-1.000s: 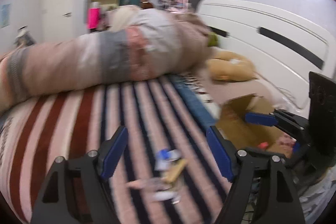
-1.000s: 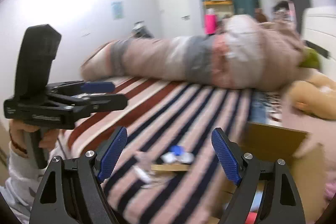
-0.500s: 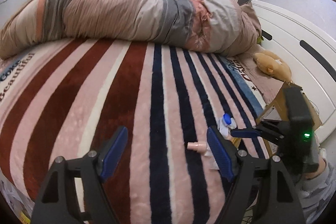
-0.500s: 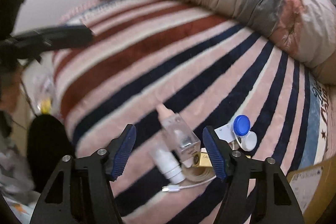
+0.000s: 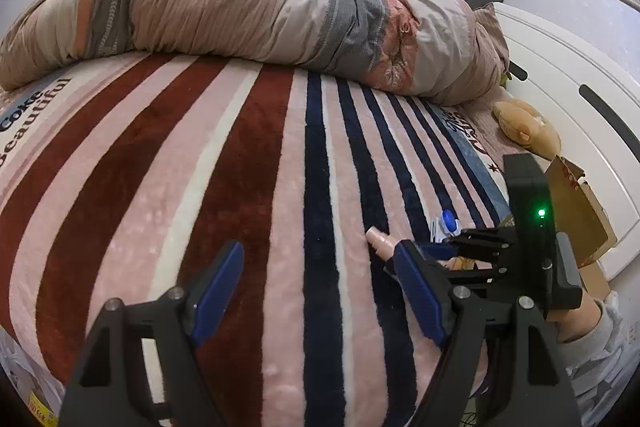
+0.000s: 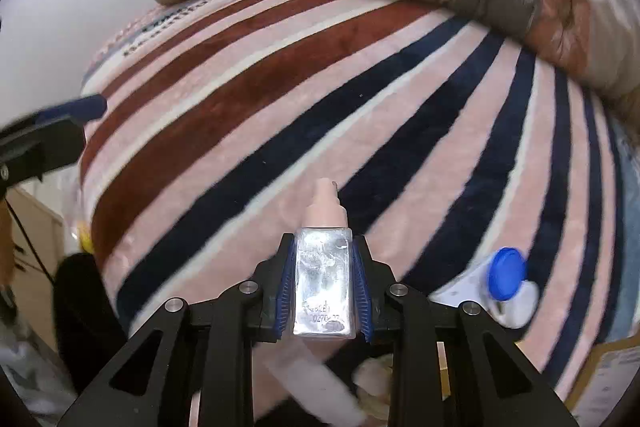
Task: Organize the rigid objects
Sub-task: 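Move the right gripper to the small clear bottle and grasp it, then carry the clear bottle with the right gripper into the box and release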
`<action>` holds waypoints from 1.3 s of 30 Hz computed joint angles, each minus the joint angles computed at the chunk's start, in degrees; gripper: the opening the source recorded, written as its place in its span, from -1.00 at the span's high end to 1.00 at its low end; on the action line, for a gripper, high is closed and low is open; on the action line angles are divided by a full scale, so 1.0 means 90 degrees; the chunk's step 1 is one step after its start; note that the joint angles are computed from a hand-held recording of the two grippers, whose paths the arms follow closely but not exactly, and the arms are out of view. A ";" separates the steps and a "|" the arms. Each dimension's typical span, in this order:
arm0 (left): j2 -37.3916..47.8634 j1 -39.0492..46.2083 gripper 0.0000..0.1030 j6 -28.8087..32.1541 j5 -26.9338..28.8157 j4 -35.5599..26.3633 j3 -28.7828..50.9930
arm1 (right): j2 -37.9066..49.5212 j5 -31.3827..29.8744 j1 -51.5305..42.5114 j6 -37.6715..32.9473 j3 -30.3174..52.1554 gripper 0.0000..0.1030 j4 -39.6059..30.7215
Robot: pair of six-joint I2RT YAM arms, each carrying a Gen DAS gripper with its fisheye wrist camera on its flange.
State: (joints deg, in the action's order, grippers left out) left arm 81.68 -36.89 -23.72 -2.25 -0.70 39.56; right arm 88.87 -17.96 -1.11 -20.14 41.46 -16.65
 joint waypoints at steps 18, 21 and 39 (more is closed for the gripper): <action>0.0074 -0.0316 -0.45 -0.0390 0.1031 0.0108 0.0414 | -0.1900 -0.0825 -0.0387 -0.0130 -0.0626 0.57 -0.0347; 0.0190 -0.0455 -0.45 -0.0596 0.1493 0.0396 0.0580 | -0.2871 -0.1376 -0.0750 -0.0268 -0.0681 0.57 -0.0840; 0.2172 -0.3216 0.38 0.0509 -0.0177 -0.1199 0.4845 | -0.2546 -0.5326 -0.7226 -0.7201 0.1176 0.57 -0.6735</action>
State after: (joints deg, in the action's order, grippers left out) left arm 101.22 -65.83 -19.15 -3.84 -11.49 83.16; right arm 65.95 -65.89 -66.14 -84.95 52.05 -77.26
